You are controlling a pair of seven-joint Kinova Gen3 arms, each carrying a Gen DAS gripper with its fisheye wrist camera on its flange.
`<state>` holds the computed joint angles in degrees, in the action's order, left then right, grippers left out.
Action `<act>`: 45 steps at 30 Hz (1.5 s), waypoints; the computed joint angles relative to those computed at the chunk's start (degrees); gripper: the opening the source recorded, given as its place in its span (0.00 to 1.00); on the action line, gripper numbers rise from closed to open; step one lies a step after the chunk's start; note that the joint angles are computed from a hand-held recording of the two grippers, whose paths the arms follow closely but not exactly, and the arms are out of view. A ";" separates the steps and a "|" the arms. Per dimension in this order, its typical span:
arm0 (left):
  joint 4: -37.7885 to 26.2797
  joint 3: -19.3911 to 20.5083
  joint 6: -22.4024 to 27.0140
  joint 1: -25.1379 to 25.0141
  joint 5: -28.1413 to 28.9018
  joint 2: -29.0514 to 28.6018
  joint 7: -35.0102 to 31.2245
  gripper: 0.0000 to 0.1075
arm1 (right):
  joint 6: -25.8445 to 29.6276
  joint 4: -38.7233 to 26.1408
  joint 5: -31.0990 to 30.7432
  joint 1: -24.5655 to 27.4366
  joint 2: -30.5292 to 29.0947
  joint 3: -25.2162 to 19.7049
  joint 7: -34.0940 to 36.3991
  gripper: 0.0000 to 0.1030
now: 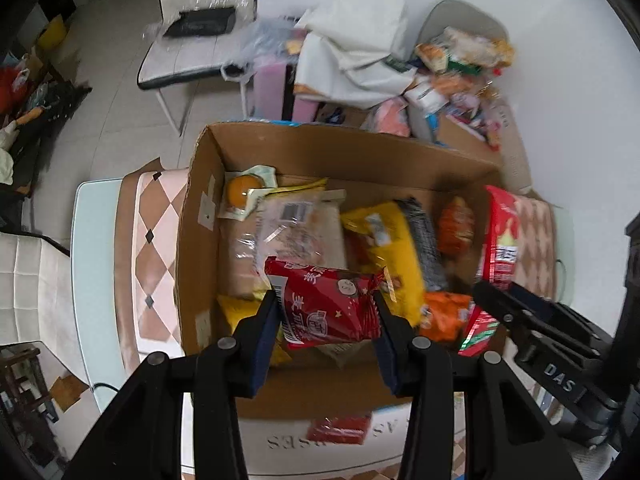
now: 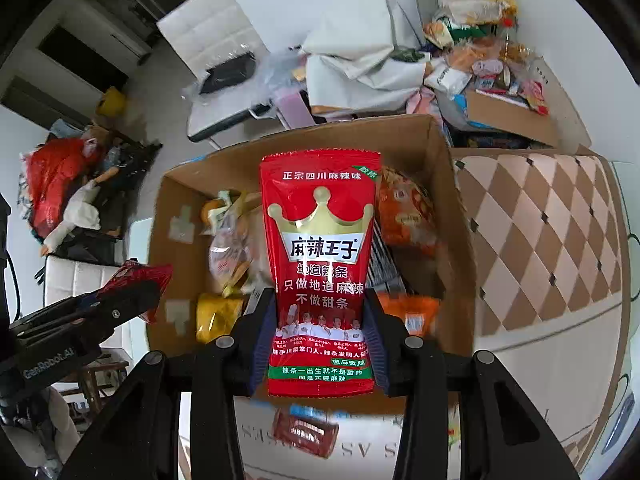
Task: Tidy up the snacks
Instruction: 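Carry both red packets into the box and release them, then lift both open tools out of the box toward the table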
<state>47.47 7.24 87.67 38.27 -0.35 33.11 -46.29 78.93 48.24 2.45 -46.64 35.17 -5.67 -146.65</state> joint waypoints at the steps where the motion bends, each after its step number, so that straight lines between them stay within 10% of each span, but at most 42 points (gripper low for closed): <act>1: -0.77 0.12 0.74 -0.70 0.44 1.09 -0.48 0.38 | 0.79 -1.44 -0.17 0.33 1.24 -0.05 0.56 0.43; 13: -4.36 -0.34 4.88 -3.14 3.00 7.70 -2.40 0.45 | 7.13 -12.78 -4.89 3.60 12.89 0.24 5.00 0.47; 16: -4.83 0.51 5.46 -4.65 5.70 8.63 -2.70 0.67 | 10.25 -16.36 -6.30 4.34 15.49 0.12 6.44 0.93; 45: 9.60 -1.26 -1.95 7.12 -9.69 -5.25 8.29 0.71 | 3.63 2.21 5.01 -4.76 0.21 2.08 0.10 0.94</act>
